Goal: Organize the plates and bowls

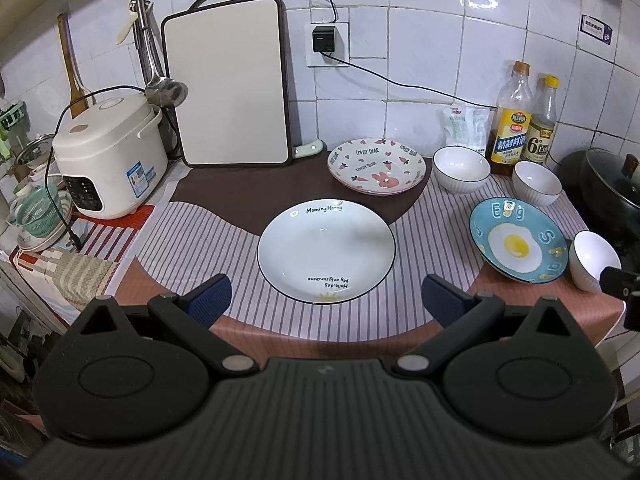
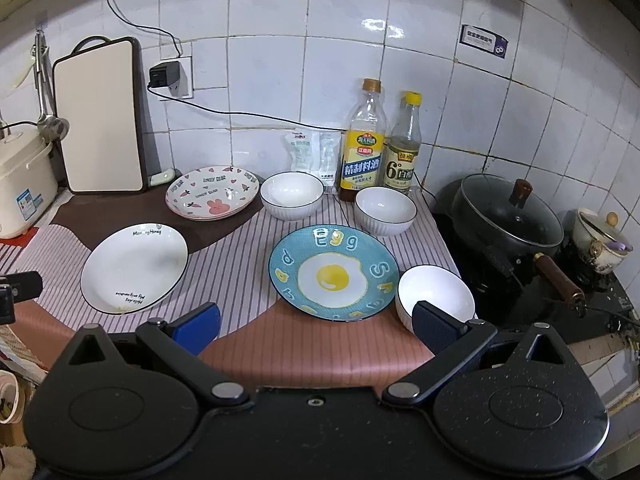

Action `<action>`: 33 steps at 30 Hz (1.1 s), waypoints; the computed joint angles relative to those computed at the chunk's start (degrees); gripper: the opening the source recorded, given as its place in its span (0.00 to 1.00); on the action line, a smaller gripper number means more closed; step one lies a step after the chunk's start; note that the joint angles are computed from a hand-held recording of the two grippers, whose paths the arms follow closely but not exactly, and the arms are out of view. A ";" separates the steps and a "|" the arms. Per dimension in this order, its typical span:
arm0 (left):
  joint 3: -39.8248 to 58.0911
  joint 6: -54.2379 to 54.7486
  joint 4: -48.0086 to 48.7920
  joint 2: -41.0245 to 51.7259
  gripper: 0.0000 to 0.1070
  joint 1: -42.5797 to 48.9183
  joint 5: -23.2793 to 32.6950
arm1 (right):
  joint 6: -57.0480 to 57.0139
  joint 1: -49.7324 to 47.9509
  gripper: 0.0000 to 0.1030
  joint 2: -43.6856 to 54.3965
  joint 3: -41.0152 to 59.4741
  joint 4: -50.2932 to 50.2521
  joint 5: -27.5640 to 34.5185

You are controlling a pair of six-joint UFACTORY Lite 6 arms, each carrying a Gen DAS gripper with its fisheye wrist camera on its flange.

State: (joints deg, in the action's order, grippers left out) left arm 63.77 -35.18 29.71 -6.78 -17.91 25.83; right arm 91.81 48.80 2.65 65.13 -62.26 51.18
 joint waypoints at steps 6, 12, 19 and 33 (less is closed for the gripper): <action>1.49 10.53 -9.15 0.48 0.96 3.14 -1.46 | 0.48 0.83 1.00 -1.06 -0.61 -2.27 -1.53; 5.01 31.08 -26.58 3.60 0.96 9.36 -4.76 | 4.71 -0.32 1.00 2.61 -0.11 -12.37 -8.80; 8.04 51.78 -44.33 11.98 0.94 15.49 -8.51 | 31.50 -8.89 1.00 16.61 5.01 -44.34 -26.53; 29.98 66.82 -58.25 45.68 0.83 22.20 -13.87 | 64.23 -16.97 0.88 55.17 40.35 -75.80 -38.51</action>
